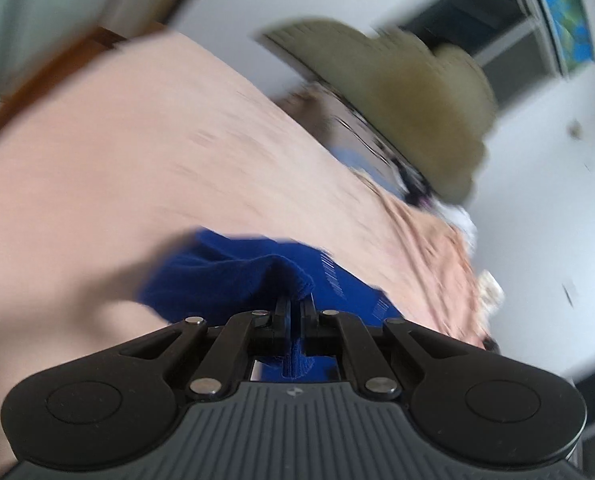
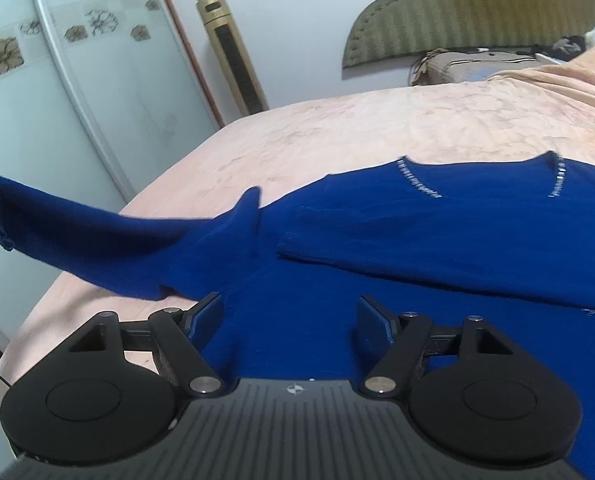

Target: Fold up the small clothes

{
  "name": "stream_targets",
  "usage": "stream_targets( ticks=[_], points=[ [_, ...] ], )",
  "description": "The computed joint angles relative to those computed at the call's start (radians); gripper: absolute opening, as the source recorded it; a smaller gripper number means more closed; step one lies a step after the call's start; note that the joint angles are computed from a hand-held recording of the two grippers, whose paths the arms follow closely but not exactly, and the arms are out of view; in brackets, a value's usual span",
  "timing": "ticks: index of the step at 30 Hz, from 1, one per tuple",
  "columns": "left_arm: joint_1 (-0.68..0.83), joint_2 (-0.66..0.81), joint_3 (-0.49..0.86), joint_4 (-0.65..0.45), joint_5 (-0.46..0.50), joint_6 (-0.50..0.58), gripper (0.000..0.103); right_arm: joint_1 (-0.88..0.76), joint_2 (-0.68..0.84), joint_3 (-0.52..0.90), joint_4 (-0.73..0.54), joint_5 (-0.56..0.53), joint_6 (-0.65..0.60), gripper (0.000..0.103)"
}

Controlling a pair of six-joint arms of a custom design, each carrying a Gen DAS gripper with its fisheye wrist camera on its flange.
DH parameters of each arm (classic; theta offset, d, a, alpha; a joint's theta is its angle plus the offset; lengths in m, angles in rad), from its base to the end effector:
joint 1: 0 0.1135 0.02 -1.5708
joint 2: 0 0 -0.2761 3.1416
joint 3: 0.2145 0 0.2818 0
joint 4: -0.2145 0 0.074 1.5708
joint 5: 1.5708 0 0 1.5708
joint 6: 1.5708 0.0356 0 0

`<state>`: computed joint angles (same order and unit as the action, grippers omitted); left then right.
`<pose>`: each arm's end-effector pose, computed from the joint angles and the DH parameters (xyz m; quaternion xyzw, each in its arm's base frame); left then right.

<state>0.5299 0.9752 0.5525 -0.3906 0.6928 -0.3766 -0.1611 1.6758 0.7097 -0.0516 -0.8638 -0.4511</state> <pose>0.1931 0.0868 0.2101 -0.2698 0.8407 -0.2879 0.3709 0.3062 -0.0223 0.1130 -0.2393 0.8480 0.3092 0.3578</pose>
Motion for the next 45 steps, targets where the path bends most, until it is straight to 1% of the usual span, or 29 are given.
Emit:
stream_targets(
  ticks=[3, 5, 7, 8, 10, 12, 13, 14, 16, 18, 19, 20, 21, 22, 23, 26, 27, 30, 31, 33, 34, 35, 36, 37, 39, 40, 41, 43, 45],
  points=[
    [-0.235, 0.121, 0.024, 0.166, -0.038, -0.138, 0.004, -0.056, 0.021, 0.024, -0.002, -0.023, 0.006, 0.077],
    [-0.397, 0.221, 0.062, 0.258, -0.080, -0.205, 0.004, -0.101, 0.038, 0.042, 0.010, -0.037, 0.024, 0.077],
    [-0.534, 0.386, 0.132, 0.354, -0.101, -0.237, 0.004, -0.150, 0.063, 0.065, 0.027, -0.047, 0.043, 0.077],
    [-0.584, 0.481, 0.185, 0.379, -0.099, -0.216, 0.004, -0.175, 0.076, 0.074, 0.041, -0.047, 0.054, 0.078],
    [-0.684, 0.690, 0.338, 0.372, -0.129, -0.159, 0.005, -0.231, 0.104, 0.093, 0.078, -0.043, 0.083, 0.078],
    [-0.744, 0.858, 0.497, 0.279, -0.178, -0.136, 0.006, -0.273, 0.136, 0.114, 0.118, -0.026, 0.121, 0.078],
    [-0.760, 0.902, 0.539, 0.262, -0.194, -0.143, 0.008, -0.293, 0.153, 0.127, 0.130, -0.018, 0.135, 0.078],
    [-0.764, 0.929, 0.553, 0.274, -0.201, -0.166, 0.008, -0.312, 0.172, 0.143, 0.134, -0.013, 0.141, 0.078],
    [-0.763, 0.928, 0.525, 0.357, -0.200, -0.194, 0.009, -0.347, 0.204, 0.167, 0.139, -0.007, 0.149, 0.078],
    [-0.747, 0.864, 0.445, 0.424, -0.202, -0.177, 0.017, -0.375, 0.236, 0.189, 0.144, -0.004, 0.152, 0.079],
    [-0.743, 0.837, 0.423, 0.436, -0.222, -0.170, 0.037, -0.379, 0.248, 0.195, 0.147, 0.002, 0.158, 0.079],
    [-0.736, 0.804, 0.395, 0.449, -0.249, -0.160, 0.071, -0.381, 0.263, 0.206, 0.145, 0.003, 0.162, 0.079],
    [-0.729, 0.761, 0.352, 0.473, -0.289, -0.157, 0.086, -0.383, 0.277, 0.218, 0.137, -0.001, 0.162, 0.079],
    [-0.715, 0.703, 0.303, 0.490, -0.329, -0.163, 0.095, -0.381, 0.292, 0.232, 0.123, -0.005, 0.159, 0.079],
    [-0.709, 0.669, 0.270, 0.514, -0.372, -0.174, 0.095, -0.377, 0.306, 0.244, 0.106, -0.012, 0.149, 0.079],
    [-0.667, 0.602, 0.209, 0.515, -0.417, -0.137, 0.095, -0.375, 0.311, 0.246, 0.073, -0.033, 0.089, 0.079],
    [-0.654, 0.578, 0.180, 0.507, -0.450, -0.136, 0.095, -0.366, 0.304, 0.239, 0.063, -0.029, 0.065, 0.079],
    [-0.635, 0.543, 0.119, 0.498, -0.546, -0.141, 0.095, -0.361, 0.318, 0.270, -0.043, -0.055, -0.031, 0.079],
    [-0.650, 0.551, 0.110, 0.501, -0.589, -0.143, 0.095, -0.356, 0.329, 0.285, -0.066, -0.060, -0.036, 0.077],
    [-0.683, 0.548, 0.080, 0.491, -0.703, -0.115, 0.095, -0.346, 0.347, 0.304, -0.090, -0.060, -0.020, 0.068],
    [-0.711, 0.556, 0.078, 0.486, -0.764, -0.105, 0.095, -0.342, 0.354, 0.313, -0.108, -0.064, -0.014, 0.058],
    [-0.737, 0.559, 0.069, 0.482, -0.828, -0.084, 0.095, -0.335, 0.363, 0.323, -0.119, -0.067, -0.004, 0.054],
    [-0.758, 0.564, 0.060, 0.485, -0.879, -0.066, 0.095, -0.326, 0.365, 0.325, -0.121, -0.068, -0.002, 0.052],
    [-0.781, 0.571, 0.053, 0.489, -0.928, -0.046, 0.095, -0.315, 0.366, 0.325, -0.118, -0.062, -0.006, 0.047],
    [-0.816, 0.595, 0.061, 0.481, -0.995, -0.019, 0.095, -0.285, 0.364, 0.319, -0.091, -0.027, -0.004, 0.035],
    [-0.833, 0.616, 0.077, 0.476, -1.025, -0.013, 0.095, -0.272, 0.361, 0.314, -0.077, -0.005, 0.001, 0.019],
    [-0.843, 0.621, 0.078, 0.478, -1.053, -0.007, 0.095, -0.264, 0.355, 0.307, -0.061, 0.015, 0.008, 0.006],
    [-0.860, 0.642, 0.085, 0.496, -1.115, -0.012, 0.095, -0.255, 0.332, 0.293, -0.043, 0.024, -0.001, 0.006],
    [-0.848, 0.653, 0.096, 0.498, -1.148, -0.033, 0.095, -0.248, 0.297, 0.291, -0.036, 0.013, -0.018, 0.006]
  ],
)
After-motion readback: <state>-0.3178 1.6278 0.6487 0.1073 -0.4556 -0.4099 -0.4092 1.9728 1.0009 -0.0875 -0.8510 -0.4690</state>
